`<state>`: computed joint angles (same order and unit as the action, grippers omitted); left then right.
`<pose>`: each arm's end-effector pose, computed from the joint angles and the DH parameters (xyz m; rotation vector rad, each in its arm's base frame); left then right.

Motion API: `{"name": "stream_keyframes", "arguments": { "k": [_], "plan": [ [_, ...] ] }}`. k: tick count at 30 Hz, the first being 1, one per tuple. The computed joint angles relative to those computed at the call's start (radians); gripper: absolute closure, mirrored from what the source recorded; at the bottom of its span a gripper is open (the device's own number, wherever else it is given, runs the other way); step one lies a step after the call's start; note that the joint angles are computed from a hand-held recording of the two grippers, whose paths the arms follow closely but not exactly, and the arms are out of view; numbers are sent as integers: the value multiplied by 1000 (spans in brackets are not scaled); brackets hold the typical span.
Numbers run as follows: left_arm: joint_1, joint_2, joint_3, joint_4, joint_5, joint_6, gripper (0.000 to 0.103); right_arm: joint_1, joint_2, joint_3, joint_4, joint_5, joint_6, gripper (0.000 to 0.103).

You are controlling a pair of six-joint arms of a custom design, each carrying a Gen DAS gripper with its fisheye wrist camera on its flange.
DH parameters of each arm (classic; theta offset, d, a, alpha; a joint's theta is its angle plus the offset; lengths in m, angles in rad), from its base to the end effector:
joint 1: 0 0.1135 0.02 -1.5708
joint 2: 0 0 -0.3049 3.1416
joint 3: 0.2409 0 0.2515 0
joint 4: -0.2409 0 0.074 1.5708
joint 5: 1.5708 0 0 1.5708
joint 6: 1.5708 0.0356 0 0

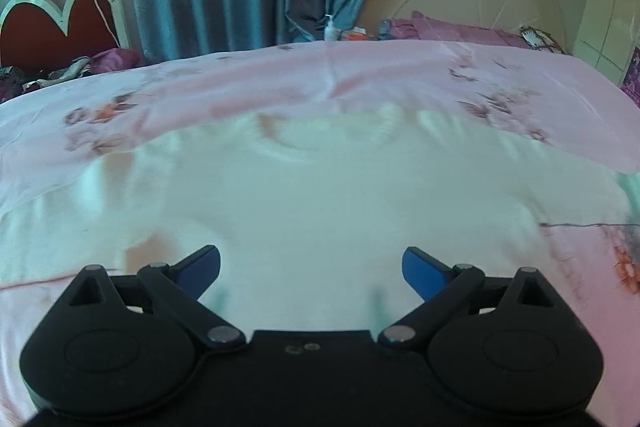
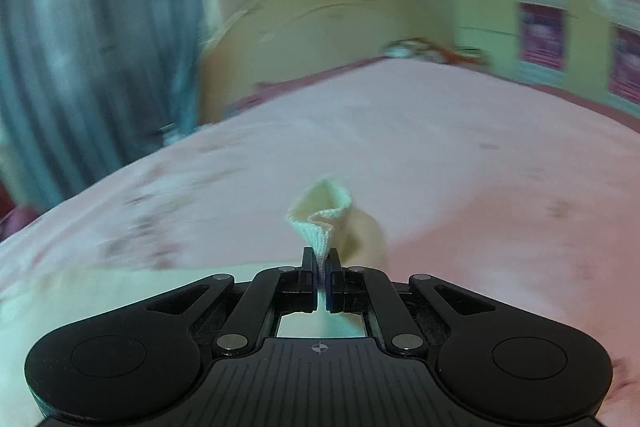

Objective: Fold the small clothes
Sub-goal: 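Carry the cuff across the sweater body and open the right gripper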

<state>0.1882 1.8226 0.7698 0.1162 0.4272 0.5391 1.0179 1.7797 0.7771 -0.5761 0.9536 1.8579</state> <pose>0.3290 0.0476 0.1406 0.5866 2.3312 -0.2062 0.1636 0.2098 0.1436 0.8899 2.0037 -0.1586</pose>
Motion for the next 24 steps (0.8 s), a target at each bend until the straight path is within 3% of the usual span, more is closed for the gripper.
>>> {"name": "stream_keyframes", "arguments": {
  "k": [5,12,17,21,23,24],
  "plan": [
    [141,53,99,-81,99,72,8,-18,212,322,185,-44,-376,100],
    [282,123,222,-198,167,140,8,-13,589,883,196,-152,-719,100],
    [342,171,299,-255,185,159,8,1,766,1170,139,-213,-816,100],
    [374,204,346,-289,187,172,8,-7,865,1315,95,-289,-816,100],
    [380,212,357,-301,187,174,8,-4,897,1369,60,-272,-812,100],
    [380,213,359,-305,187,176,8,-5,901,1375,60,-275,-824,94]
  ]
}}
